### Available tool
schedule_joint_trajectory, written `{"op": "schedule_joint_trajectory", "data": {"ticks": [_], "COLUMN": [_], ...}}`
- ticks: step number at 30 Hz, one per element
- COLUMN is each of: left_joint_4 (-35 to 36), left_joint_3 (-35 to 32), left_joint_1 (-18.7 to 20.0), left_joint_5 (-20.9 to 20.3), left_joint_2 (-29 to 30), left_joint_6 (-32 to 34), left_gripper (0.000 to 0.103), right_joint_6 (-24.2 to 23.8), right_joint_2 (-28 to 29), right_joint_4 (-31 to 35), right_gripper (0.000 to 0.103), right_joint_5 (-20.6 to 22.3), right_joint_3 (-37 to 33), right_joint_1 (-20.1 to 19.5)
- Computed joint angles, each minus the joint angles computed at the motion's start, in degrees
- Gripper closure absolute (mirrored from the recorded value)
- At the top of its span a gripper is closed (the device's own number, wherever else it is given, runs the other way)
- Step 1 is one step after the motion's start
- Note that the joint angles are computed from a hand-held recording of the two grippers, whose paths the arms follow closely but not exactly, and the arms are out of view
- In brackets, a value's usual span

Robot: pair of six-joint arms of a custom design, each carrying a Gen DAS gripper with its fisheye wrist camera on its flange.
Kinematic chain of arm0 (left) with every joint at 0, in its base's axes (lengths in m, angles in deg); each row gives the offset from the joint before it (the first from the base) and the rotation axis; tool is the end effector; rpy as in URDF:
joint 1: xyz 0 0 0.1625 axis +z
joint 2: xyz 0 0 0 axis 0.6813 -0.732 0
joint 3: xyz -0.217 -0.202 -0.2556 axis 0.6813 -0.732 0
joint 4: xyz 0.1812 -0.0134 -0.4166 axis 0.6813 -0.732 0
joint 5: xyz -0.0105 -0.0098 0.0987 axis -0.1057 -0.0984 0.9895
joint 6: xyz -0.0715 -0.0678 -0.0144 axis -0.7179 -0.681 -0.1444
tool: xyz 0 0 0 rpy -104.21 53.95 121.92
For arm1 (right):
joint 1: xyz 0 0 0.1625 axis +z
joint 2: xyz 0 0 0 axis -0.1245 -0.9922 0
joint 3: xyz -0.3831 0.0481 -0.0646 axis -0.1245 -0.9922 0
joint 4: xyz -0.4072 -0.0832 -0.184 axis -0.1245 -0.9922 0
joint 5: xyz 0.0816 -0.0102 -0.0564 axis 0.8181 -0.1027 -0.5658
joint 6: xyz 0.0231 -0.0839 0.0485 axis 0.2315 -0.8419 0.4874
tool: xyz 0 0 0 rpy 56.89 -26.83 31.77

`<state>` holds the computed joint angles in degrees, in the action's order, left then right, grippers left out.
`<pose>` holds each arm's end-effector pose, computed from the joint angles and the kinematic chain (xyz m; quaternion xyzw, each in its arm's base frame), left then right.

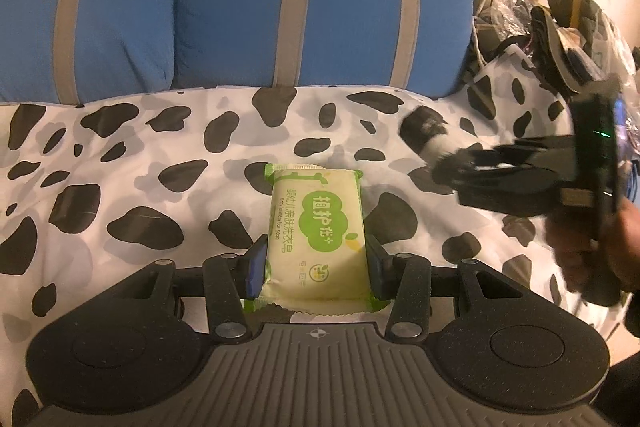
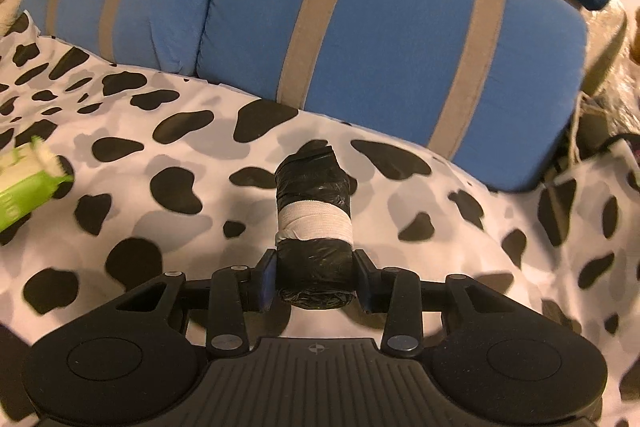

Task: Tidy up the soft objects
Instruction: 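Carry the green packet in the left tool to the box while the right tool carries the roll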

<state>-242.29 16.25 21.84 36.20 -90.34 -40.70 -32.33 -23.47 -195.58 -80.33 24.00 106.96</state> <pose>-0.1443 -0.7592 0.2262 0.2043 0.8796 -0.3371 0.2663 0.2414 -0.8761 0.0874 0.3630 -0.8115 0.3086 0.3382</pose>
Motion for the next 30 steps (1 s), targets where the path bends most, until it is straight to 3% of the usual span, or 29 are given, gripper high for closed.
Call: {"op": "schedule_joint_trajectory", "data": {"ticks": [8,14,30], "left_joint_4": [-3.95,-6.19,-9.43], "left_joint_3": [2.82,6.08,17.91], "left_joint_1": [-1.11,-1.92,-4.08], "left_joint_5": [0.36,0.93,2.79], "left_joint_2": [-0.83,-2.63,-11.36], "left_joint_6": [2.60,3.21,-1.86], "left_gripper": [0.056,0.056,0.056], "right_joint_6": [4.25,9.42,15.18], "right_joint_2": [-11.33,-17.57,-27.69], "right_joint_4": [-5.74,-7.28,-11.18], "right_gripper": [0.061,0.061,0.061], "right_joint_5": [-0.07,0.46,2.17], "right_joint_3": [17.76,27.08,42.39], "right_joint_1": [0.27,0.51,1.57]}}
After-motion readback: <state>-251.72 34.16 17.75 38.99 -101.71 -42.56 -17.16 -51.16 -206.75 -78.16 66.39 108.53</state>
